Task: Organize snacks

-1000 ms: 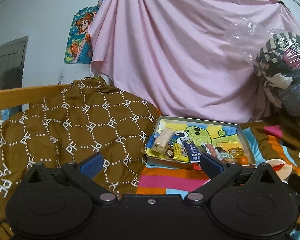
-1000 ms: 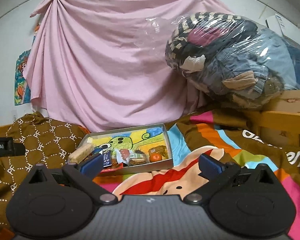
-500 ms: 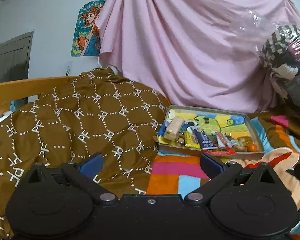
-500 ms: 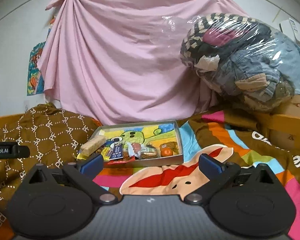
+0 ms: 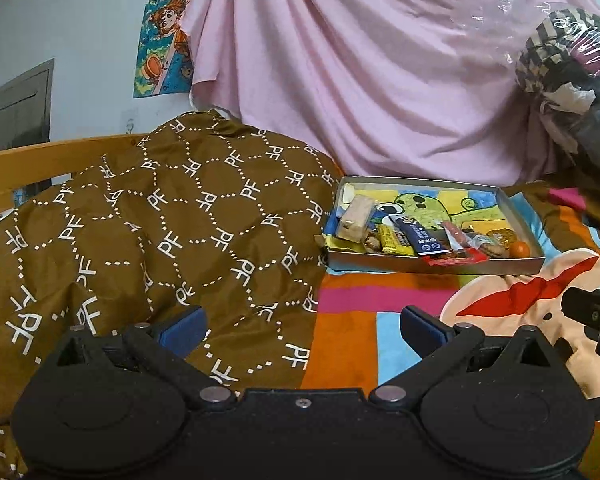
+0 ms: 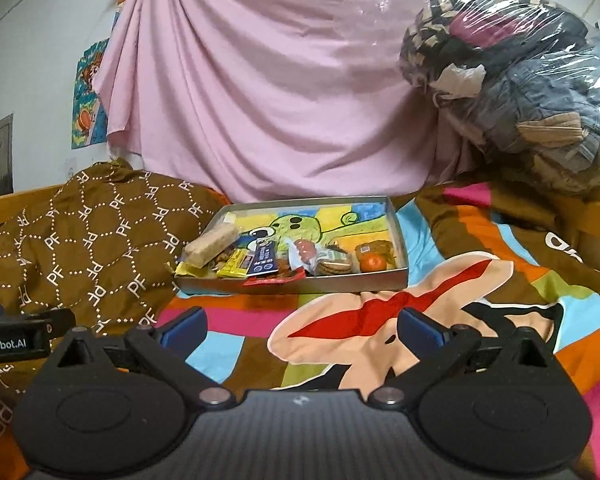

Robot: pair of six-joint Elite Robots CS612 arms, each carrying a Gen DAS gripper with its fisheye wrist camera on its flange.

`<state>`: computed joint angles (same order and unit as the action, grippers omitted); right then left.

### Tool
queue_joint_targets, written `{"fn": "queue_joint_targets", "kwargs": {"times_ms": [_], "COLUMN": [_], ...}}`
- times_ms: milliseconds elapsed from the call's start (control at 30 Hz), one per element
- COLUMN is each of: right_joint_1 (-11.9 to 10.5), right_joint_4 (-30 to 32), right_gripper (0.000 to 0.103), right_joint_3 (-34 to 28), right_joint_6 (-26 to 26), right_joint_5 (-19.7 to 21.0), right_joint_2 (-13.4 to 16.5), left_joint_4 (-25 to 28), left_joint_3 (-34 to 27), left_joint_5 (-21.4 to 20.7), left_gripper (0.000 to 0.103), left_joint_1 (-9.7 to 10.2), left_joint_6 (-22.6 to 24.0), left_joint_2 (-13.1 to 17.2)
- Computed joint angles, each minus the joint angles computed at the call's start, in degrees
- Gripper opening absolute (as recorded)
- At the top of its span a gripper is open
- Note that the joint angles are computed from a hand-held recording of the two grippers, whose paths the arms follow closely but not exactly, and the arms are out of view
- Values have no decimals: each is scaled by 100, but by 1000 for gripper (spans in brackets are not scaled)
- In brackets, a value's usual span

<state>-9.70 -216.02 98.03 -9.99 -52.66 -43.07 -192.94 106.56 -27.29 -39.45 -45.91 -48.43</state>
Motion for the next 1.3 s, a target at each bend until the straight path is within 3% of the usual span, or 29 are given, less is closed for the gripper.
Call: {"fn": "queue_joint_targets", "kwargs": {"times_ms": [467,700,1300], "right_joint_1": [-32,42,70], "right_joint_4": [76,-71,161], "right_gripper": [103,103,103], "right_joint_3": [51,91,78], "right_joint_6": [206,239,91], "right_joint_5": [54,-115,-136], "right_joint_2": [-27,-6,-10], "left_joint_4": [-52,-93,0], "left_joint_3": [-19,-8,36], "left_joint_5": [90,83,45], "left_gripper": [102,102,102], "left_joint_1": [-20,-17,15], "left_joint_6": [105,98,-91], "left_joint_2": [18,25,43]}}
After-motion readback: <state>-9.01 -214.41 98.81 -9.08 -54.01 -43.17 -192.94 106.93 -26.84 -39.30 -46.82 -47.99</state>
